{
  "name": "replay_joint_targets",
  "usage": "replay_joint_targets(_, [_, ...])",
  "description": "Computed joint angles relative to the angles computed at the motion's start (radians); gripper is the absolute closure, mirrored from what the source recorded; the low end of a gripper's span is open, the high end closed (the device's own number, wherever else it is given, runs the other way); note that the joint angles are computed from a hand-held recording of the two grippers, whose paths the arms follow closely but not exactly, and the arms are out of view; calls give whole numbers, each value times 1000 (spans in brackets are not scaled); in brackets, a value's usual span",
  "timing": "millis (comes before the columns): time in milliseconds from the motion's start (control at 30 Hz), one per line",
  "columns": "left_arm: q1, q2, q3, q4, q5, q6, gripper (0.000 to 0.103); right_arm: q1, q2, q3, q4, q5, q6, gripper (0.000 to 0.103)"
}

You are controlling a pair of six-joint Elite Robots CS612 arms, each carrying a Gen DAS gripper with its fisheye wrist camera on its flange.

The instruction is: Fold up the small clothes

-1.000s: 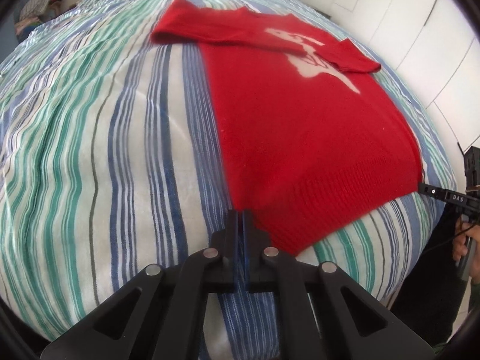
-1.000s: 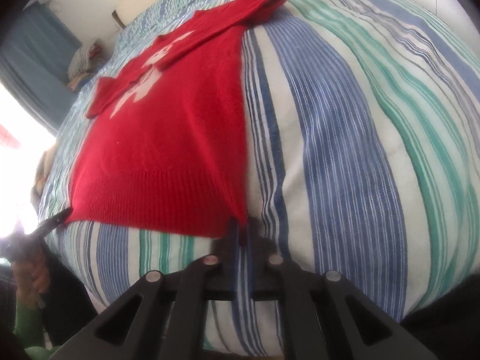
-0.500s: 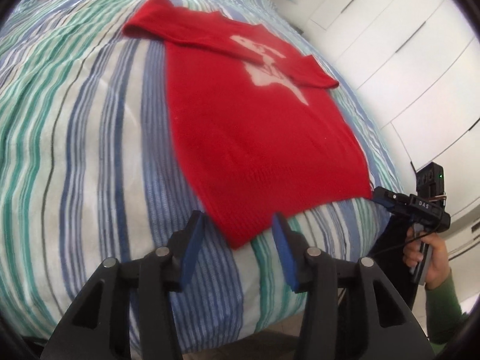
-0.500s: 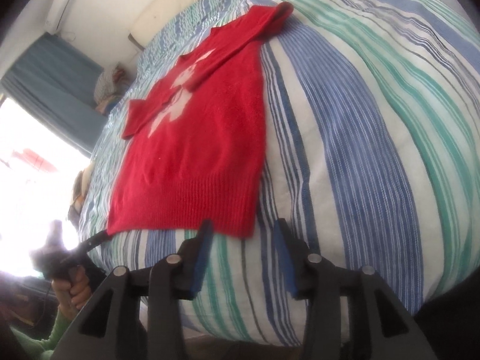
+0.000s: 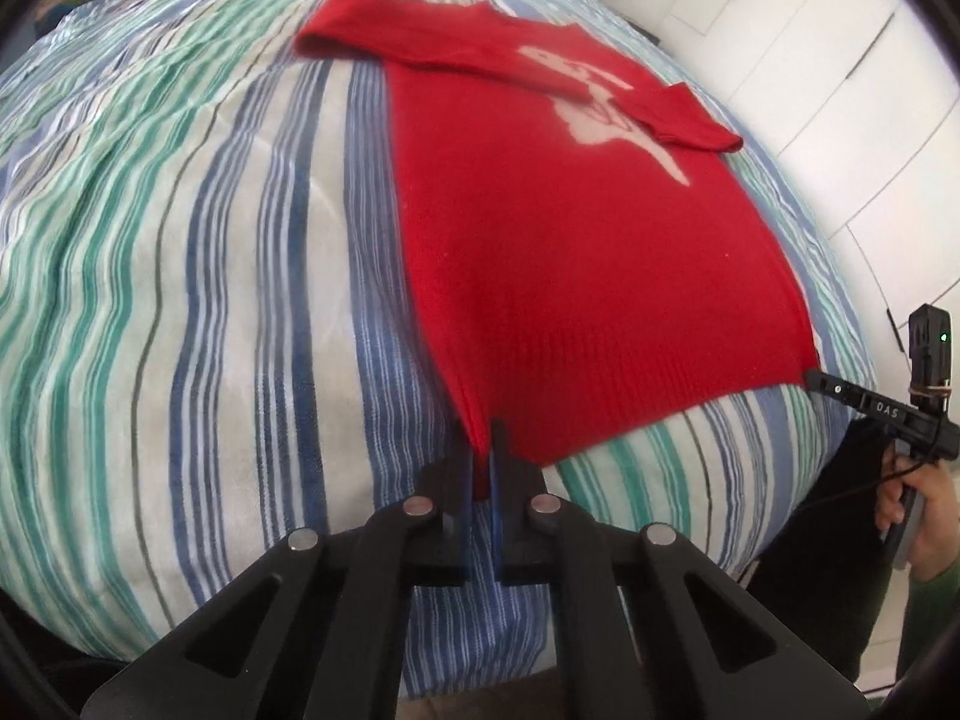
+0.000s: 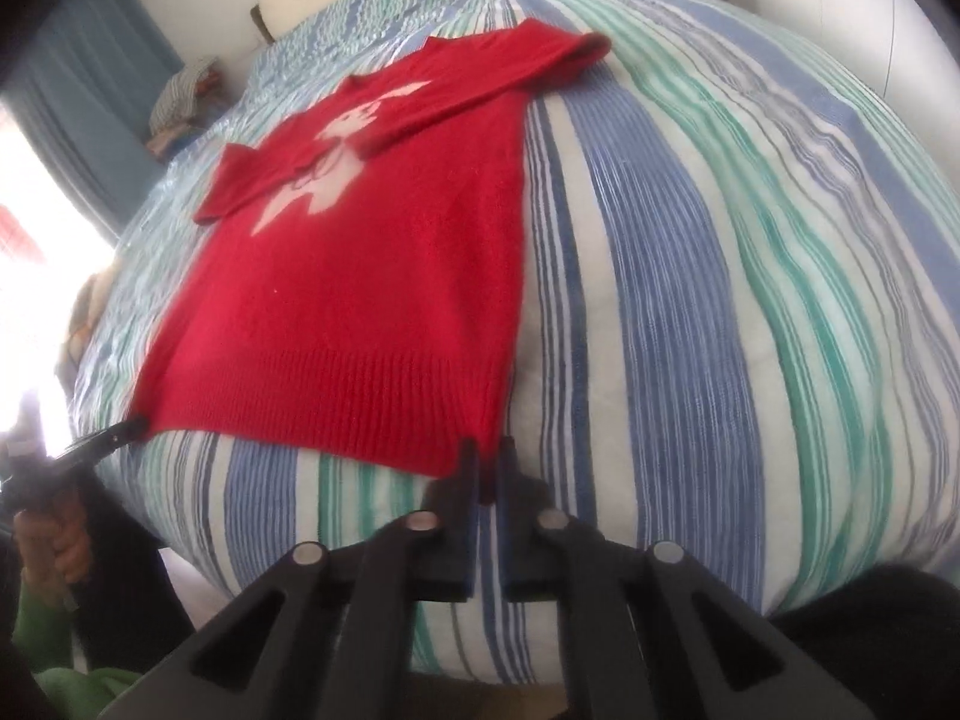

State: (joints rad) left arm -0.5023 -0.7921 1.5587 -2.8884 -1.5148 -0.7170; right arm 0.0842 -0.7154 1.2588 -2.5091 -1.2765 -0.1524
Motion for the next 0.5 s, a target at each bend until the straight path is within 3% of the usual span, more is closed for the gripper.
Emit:
replay_joint_targets(133, [-1, 4, -8, 7, 10, -1, 101, 5, 37, -25, -8, -9, 36, 99])
replay_joint_targets(500, [-7, 9, -5, -15, 34, -3, 100, 0, 31, -3, -52, -6, 71, 100])
